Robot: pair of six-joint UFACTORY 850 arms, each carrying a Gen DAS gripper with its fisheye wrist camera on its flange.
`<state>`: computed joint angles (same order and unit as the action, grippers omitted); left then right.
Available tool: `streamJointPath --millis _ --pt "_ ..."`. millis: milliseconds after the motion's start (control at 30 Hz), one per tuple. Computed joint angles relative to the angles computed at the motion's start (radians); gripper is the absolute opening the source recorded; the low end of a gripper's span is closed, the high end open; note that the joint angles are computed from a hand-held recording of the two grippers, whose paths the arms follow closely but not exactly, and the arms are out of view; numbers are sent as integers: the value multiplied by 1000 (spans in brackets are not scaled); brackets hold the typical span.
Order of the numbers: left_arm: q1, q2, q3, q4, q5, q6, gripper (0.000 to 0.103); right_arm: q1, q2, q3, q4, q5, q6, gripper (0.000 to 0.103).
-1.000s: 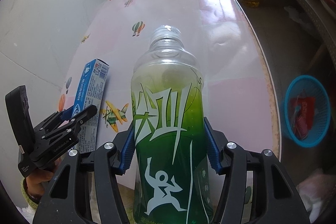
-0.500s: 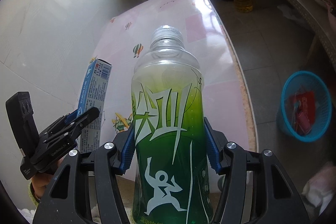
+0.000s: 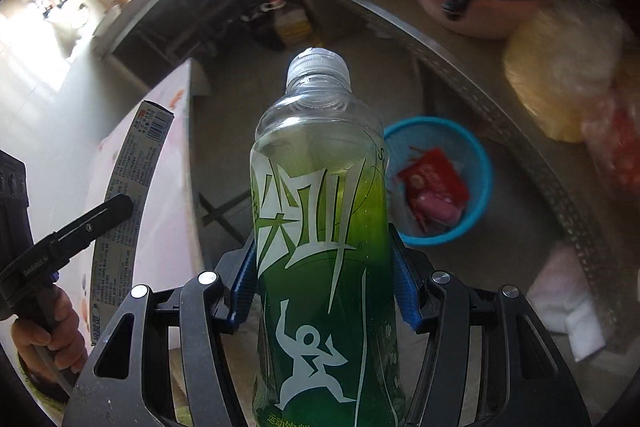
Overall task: Collect trash
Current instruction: 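Carry the toothpaste box and green bottle toward the blue wastebasket, then open both grippers over the blue wastebasket, dropping box and bottle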
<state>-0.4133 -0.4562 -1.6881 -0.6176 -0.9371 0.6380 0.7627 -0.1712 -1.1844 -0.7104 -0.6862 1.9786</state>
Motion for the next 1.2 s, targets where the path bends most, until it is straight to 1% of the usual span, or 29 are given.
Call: streamJointPath --millis 100,167,233,300,367,433,500,533,567,600,667,767,933,1000,1033,1133,1200 --pt "-62 -73 -61 46 -40 -48 48 -23 35 99 62 43 34 55" --pt "-96 -122 -101 82 -55 -86 48 -48 44 154 106 101 32 55" --pt "-124 -174 -147 115 -72 -136 48 -75 27 175 147 156 9 55" --pt "-150 -230 -200 154 -83 -184 48 -117 2 187 212 201 -60 55" --pt "-173 -292 -275 190 -102 -230 48 -153 -33 178 271 217 -142 55" --pt "-190 -350 -347 206 -111 -264 49 -193 -75 152 290 213 -201 55" --pt "-202 -403 -412 186 -111 -265 50 -231 -122 119 295 205 -248 56" --pt "-209 -426 -438 176 -102 -261 58 -251 -143 108 287 213 -260 61" --pt "-207 -422 -422 183 -78 -263 63 -266 -166 95 265 219 -260 67" --pt "-209 -423 -414 198 -58 -297 66 -269 -186 82 246 205 -254 68" --pt "-194 -422 -398 157 -73 -322 66 -264 -219 52 207 132 -237 68" --pt "-179 -391 -348 126 -54 -328 66 -226 -227 49 123 69 -144 68" --pt "-153 -297 -234 66 10 -254 66 -140 -179 100 42 -13 -22 68" --pt "-140 -257 -192 45 22 -228 66 -107 -164 109 33 -47 9 68" --pt "-132 -228 -159 29 35 -205 66 -101 -151 117 26 -55 16 68" --pt "-105 -134 -58 -20 72 -121 67 -42 -112 126 20 -119 47 68" --pt "-83 -57 22 -59 110 -47 70 -19 -95 112 -4 -148 61 71"
